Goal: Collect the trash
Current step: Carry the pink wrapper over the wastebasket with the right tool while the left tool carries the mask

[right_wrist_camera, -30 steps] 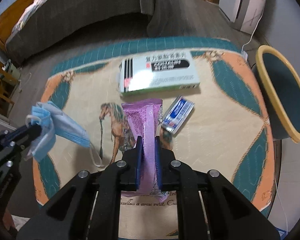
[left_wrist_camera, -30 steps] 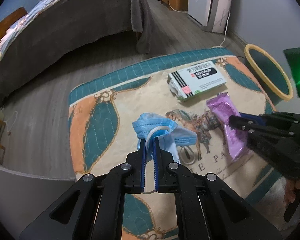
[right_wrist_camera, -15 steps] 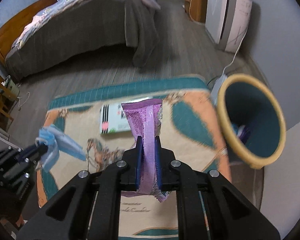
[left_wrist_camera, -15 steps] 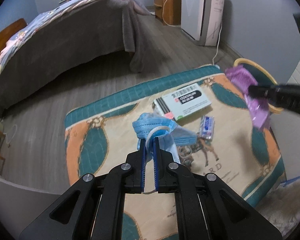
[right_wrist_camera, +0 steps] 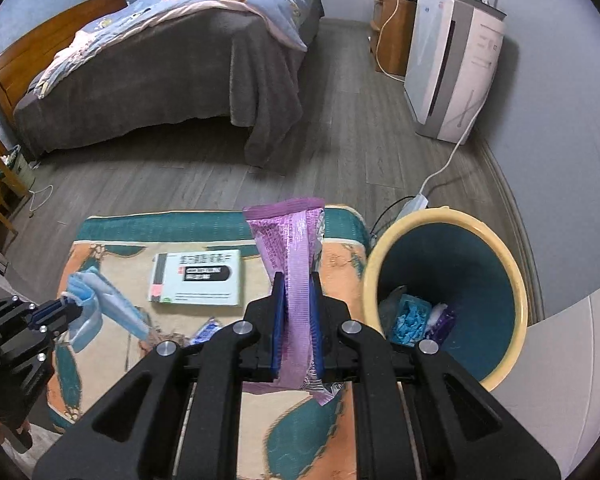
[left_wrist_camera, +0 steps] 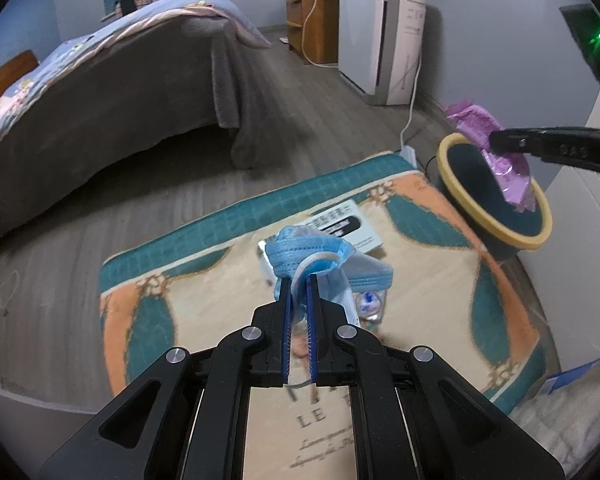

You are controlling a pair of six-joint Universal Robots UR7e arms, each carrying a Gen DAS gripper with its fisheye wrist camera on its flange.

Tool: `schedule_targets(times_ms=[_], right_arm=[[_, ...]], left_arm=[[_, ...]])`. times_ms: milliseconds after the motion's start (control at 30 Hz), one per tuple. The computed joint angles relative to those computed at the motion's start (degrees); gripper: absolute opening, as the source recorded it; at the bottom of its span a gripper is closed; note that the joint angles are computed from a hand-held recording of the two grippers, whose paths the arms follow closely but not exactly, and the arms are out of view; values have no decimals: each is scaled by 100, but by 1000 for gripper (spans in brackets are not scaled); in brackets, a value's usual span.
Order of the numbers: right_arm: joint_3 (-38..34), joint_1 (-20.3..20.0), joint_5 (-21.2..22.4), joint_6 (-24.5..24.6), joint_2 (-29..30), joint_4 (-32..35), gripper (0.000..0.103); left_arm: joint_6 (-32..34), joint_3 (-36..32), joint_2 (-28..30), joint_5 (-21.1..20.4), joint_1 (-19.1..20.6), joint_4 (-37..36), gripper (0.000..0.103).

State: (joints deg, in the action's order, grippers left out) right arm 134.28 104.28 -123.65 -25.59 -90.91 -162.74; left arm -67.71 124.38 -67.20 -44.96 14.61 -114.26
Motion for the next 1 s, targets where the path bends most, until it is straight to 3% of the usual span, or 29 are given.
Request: schedule_targets(times_ms=[267,467,733,1000], right_arm=[[-88,-227,170,-17,-78,164,11],[-151,-300,287,76,-157,254,11],[-220,-353,221,-95,-208,180,11],[-352,-698,276,-228,-374,263,11]], left_arm=[[593,-279,299,160,-88,-618,8],[977,-633,774,350,80,-901,8],[1592,-1040,1410,92,369,-1521,8],[1951,-1467,1816,168,424,-1813,8]])
